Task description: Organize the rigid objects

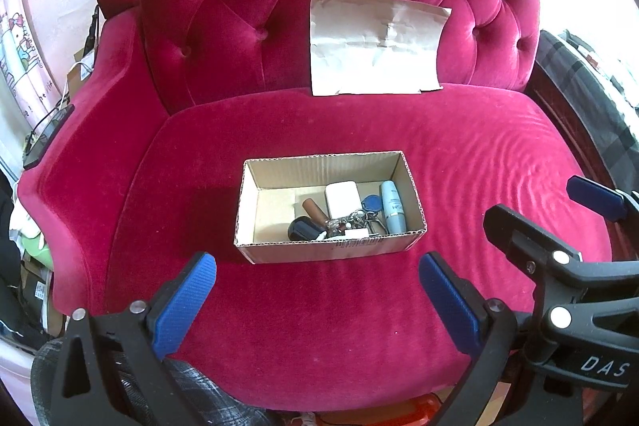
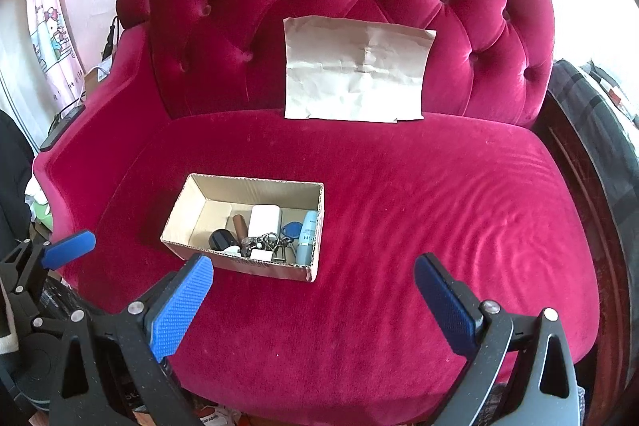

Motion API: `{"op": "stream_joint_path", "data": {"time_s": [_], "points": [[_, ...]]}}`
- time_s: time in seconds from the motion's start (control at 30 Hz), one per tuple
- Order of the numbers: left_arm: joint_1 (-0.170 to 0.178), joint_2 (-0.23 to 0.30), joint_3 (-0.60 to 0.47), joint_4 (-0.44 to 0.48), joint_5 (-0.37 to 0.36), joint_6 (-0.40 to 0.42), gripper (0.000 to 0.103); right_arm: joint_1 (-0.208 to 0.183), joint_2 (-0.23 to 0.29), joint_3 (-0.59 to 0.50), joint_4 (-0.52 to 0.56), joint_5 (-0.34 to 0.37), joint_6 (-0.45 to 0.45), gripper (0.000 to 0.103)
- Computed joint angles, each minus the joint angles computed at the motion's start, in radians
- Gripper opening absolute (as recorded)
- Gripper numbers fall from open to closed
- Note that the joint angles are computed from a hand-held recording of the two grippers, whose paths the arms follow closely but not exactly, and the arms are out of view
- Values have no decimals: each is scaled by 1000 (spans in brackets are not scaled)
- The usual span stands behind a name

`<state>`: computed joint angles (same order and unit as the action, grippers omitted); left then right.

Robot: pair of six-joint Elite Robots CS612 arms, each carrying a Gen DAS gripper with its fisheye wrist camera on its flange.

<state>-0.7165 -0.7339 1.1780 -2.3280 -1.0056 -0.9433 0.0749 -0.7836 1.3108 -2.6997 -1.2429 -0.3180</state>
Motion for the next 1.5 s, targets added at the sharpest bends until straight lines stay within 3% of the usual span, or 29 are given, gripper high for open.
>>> {"op": "stream_joint_path", "data": {"time_s": [1.5], "points": [[0, -5, 5, -16, -3, 4, 103, 0, -7, 7, -26, -4, -3, 103]]}}
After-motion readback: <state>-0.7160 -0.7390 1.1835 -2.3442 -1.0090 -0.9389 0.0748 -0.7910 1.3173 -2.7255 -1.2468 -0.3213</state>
